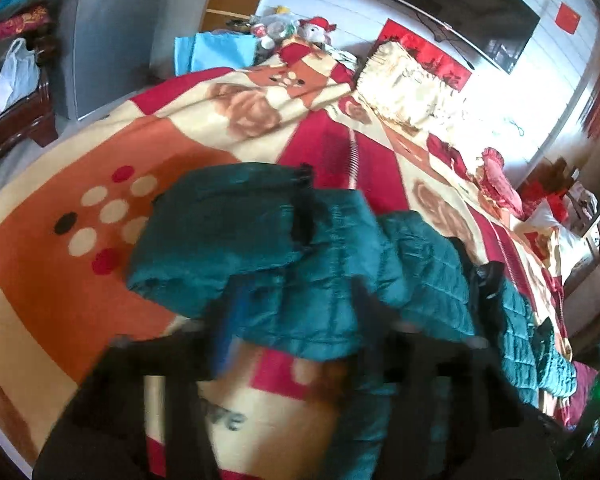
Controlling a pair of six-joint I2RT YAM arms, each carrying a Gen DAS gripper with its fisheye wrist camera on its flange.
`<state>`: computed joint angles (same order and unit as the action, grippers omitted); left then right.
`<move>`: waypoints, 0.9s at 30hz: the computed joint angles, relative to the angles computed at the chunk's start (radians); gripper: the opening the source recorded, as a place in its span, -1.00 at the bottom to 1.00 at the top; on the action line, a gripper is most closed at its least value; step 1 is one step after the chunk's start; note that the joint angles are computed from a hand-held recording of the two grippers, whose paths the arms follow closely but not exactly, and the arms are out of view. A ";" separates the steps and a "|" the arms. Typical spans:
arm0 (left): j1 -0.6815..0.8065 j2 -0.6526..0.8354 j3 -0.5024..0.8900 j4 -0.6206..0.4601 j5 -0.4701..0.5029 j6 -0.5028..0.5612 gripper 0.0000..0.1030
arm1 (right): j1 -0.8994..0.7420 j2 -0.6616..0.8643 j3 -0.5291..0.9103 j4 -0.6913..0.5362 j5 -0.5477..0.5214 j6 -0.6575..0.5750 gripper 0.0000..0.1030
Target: Fold large clothes
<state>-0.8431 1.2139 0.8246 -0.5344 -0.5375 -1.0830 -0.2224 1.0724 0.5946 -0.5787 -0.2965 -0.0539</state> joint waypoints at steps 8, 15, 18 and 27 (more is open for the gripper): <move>0.079 -0.054 -0.128 0.116 0.072 0.186 0.44 | 0.100 0.047 -0.008 0.048 0.027 0.061 0.64; 0.148 0.158 -0.049 0.123 0.045 0.309 0.44 | 0.136 0.077 -0.010 0.067 0.046 0.087 0.64; 0.175 0.232 -0.014 0.126 0.001 0.357 0.44 | 0.136 0.083 -0.009 0.067 0.046 0.087 0.64; 0.182 0.127 -0.030 0.132 0.084 0.289 -0.76 | 0.136 0.073 -0.006 0.060 0.063 0.077 0.64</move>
